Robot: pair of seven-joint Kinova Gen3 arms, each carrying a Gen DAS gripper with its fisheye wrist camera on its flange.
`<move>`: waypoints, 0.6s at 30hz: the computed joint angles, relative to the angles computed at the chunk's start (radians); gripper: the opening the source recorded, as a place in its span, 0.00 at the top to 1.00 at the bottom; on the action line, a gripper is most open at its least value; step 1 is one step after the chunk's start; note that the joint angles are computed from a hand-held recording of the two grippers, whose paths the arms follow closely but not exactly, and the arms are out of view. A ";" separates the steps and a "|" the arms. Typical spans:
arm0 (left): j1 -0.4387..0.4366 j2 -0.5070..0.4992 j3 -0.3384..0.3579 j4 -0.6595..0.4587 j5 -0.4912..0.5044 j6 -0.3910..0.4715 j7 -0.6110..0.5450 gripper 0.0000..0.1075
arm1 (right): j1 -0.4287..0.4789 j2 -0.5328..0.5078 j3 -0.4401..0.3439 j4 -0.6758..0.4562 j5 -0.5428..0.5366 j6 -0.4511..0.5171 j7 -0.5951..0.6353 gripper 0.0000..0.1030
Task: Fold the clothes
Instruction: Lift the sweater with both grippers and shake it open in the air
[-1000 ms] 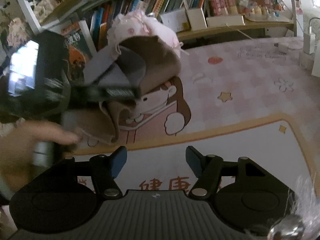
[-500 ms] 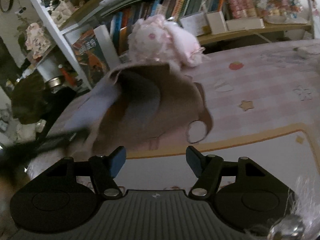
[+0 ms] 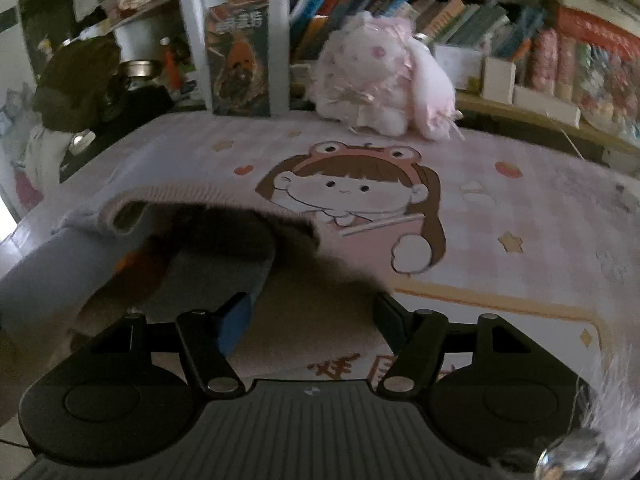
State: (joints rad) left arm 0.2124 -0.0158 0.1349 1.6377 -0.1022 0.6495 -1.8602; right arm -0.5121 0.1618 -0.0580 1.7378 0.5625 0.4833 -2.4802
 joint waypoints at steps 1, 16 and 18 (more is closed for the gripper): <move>0.023 0.006 -0.002 0.004 -0.040 -0.040 -0.013 0.37 | -0.005 -0.001 0.006 0.002 0.008 0.006 -0.022 0.36; 0.627 0.296 -0.528 -0.093 -0.480 -0.193 0.145 0.89 | 0.023 0.022 0.003 0.009 0.037 -0.013 -0.010 0.36; 0.694 0.259 -0.621 -0.055 -0.500 -0.262 0.226 0.91 | 0.033 0.032 -0.001 0.001 0.020 -0.036 0.054 0.37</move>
State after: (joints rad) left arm 0.9068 0.2435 -0.4858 1.5831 -0.6026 0.3878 -1.6338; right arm -0.4787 0.1940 -0.0592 1.7383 0.5828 0.4469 -2.4261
